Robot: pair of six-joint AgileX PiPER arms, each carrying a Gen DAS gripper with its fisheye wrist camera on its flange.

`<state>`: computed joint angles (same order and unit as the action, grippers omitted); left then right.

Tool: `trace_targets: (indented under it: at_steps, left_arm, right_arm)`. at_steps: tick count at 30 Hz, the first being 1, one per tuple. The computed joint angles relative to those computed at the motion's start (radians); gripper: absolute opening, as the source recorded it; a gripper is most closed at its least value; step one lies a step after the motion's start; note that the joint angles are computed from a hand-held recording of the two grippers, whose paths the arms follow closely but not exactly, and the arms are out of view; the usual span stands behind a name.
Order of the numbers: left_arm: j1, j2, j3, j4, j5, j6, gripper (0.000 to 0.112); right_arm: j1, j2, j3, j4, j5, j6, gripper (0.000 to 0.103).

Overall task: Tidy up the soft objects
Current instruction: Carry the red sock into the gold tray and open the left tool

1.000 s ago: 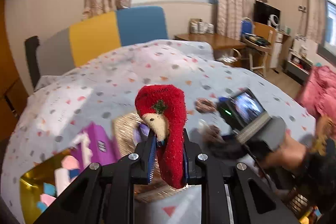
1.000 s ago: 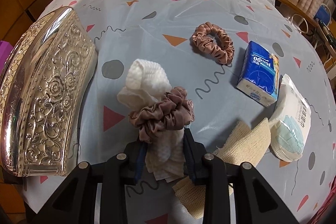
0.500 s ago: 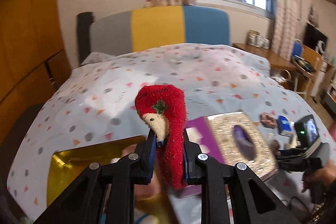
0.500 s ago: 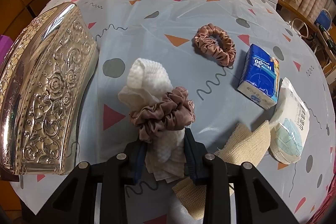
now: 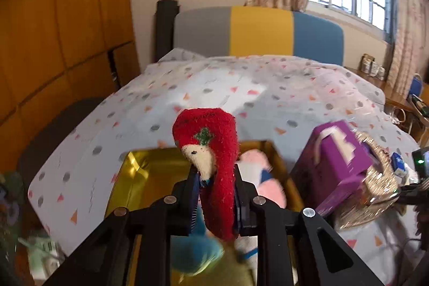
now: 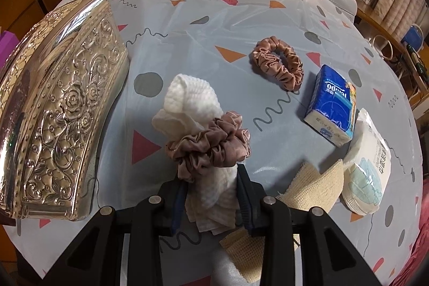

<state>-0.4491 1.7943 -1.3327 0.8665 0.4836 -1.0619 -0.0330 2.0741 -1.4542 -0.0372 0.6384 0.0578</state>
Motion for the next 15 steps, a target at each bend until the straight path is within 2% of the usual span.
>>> trace_targets:
  at_steps: [4, 12, 14, 15]
  left_arm:
    - [0.038, -0.016, 0.089, 0.025, -0.013, -0.064, 0.023]
    - [0.082, -0.011, 0.17, 0.076, -0.019, -0.156, 0.024]
    - [0.093, -0.012, 0.185, 0.07, -0.027, -0.159, 0.027]
    - [0.093, -0.013, 0.185, 0.067, -0.023, -0.16, 0.032]
  right_arm:
    - [0.008, -0.006, 0.012, -0.017, -0.011, 0.018, 0.035]
    - [0.029, -0.016, 0.025, -0.062, -0.019, 0.078, 0.034]
    - [0.034, -0.015, 0.018, -0.074, -0.011, 0.098, 0.034]
    - [0.037, -0.015, 0.01, -0.079, -0.002, 0.107, 0.033]
